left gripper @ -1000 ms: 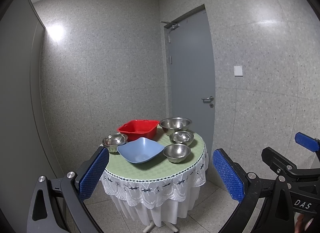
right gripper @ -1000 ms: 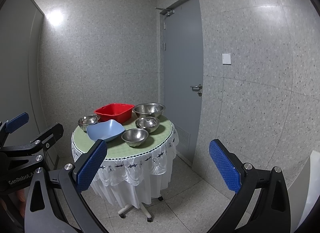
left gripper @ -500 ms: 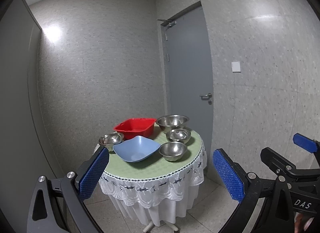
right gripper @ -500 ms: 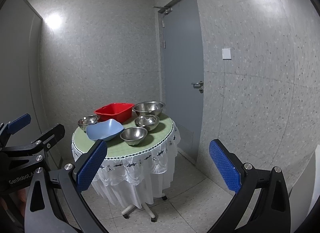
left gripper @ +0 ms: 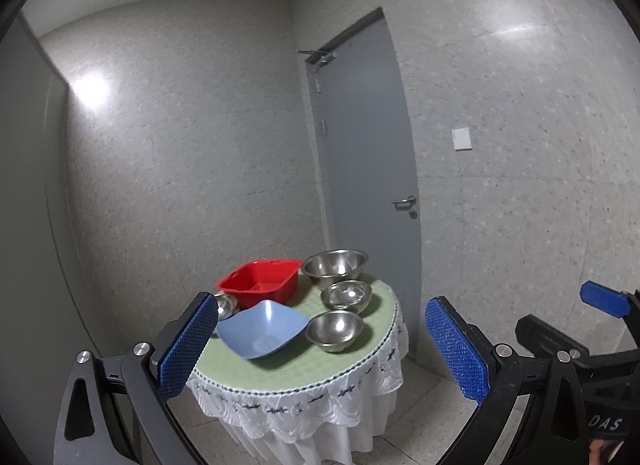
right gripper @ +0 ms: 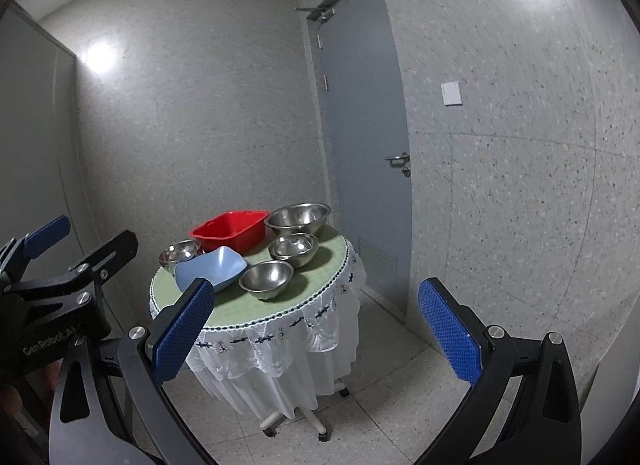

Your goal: Organize plates and bowls

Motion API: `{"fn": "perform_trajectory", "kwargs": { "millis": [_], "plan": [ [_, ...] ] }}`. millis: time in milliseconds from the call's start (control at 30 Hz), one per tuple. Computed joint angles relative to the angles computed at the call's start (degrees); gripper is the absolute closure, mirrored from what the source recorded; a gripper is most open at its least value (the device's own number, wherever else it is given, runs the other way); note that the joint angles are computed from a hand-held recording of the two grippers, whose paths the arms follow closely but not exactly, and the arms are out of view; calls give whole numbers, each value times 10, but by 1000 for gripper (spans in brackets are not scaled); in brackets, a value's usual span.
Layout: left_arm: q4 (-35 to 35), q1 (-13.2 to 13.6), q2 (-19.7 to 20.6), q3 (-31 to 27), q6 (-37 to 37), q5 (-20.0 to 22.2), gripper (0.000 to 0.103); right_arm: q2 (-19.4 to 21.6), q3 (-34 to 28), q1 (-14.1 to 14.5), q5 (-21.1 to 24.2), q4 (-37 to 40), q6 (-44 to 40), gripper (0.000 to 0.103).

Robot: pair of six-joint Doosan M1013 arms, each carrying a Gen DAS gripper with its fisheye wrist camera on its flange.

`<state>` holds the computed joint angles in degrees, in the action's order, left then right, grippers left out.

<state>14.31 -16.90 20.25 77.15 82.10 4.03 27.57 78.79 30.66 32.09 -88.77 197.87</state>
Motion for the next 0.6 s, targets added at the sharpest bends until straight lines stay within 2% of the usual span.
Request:
{"fn": "perform_trajectory", "kwargs": {
  "millis": [33, 67, 100, 167, 233, 333, 367, 400, 500, 600],
  "plan": [
    [-45, -1, 5, -9, 51, 3, 1, 1, -3, -3, 0, 14, -11, 0],
    [-66, -2, 14, -22, 72, 11, 1, 2, -6, -6, 0, 27, -22, 0],
    [-57, -3, 19, -30, 74, 4, 1, 2, -7, -8, 0, 34, -28, 0],
    [-97, -4, 32, -49, 130, 1, 1, 5, -13, -15, 0, 56, -40, 0],
    [-68, -4, 46, -72, 125, -2, 1, 11, -22, -21, -2, 82, -59, 0],
    [-103, -1, 72, -117, 156, 25, 1, 25, -43, -29, -9, 131, -103, 0],
    [-139, 2, 83, -137, 182, 38, 1, 32, -54, -33, -13, 146, -117, 0],
    [-146, 5, 93, -156, 184, 45, 1, 37, -62, -35, -14, 157, -127, 0],
    [-97, 11, 127, -213, 130, 64, 1, 60, -101, -44, -20, 200, -166, 0],
    [-107, 21, 178, -301, 127, 106, 1, 90, -155, -54, -8, 251, -217, 0]
  ]
}}
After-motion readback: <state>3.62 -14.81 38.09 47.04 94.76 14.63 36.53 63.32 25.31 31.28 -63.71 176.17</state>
